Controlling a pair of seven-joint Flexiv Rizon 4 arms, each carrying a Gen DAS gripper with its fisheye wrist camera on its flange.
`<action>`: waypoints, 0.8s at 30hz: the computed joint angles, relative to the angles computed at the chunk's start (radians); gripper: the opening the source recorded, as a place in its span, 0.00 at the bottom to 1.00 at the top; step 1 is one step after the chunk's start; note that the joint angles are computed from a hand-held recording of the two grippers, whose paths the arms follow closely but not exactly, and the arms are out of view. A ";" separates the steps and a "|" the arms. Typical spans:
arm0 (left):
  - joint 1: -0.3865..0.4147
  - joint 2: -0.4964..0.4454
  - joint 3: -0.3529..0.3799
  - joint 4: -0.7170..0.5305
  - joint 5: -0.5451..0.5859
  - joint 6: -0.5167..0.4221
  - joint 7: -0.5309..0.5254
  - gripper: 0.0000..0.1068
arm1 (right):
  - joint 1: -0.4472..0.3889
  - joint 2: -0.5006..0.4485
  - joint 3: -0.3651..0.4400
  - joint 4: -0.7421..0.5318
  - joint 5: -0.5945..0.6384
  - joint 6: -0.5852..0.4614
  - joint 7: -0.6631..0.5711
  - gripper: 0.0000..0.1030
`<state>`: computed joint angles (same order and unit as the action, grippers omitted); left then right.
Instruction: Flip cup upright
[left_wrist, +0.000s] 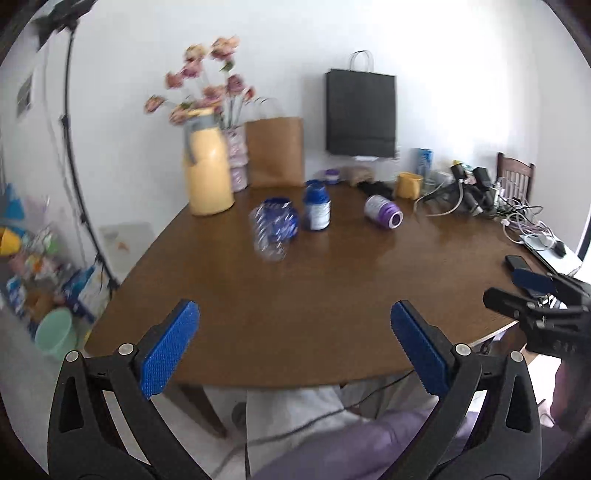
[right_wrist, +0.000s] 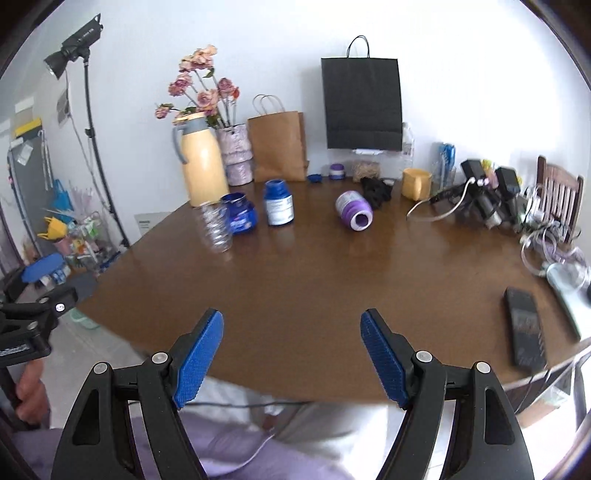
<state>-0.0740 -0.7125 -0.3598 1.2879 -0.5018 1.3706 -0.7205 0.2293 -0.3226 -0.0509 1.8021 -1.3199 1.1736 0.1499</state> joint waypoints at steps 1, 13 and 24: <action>-0.010 -0.002 0.018 -0.002 0.007 -0.002 -0.012 0.96 | 0.008 -0.007 0.003 -0.005 0.002 -0.014 -0.001 0.78; -0.012 -0.005 0.035 -0.006 0.028 -0.010 -0.056 0.96 | 0.018 -0.016 -0.006 0.004 0.015 0.014 0.038 0.78; -0.018 -0.003 0.038 -0.003 0.043 -0.001 -0.067 0.96 | 0.009 -0.009 -0.011 0.011 -0.023 0.027 0.091 0.78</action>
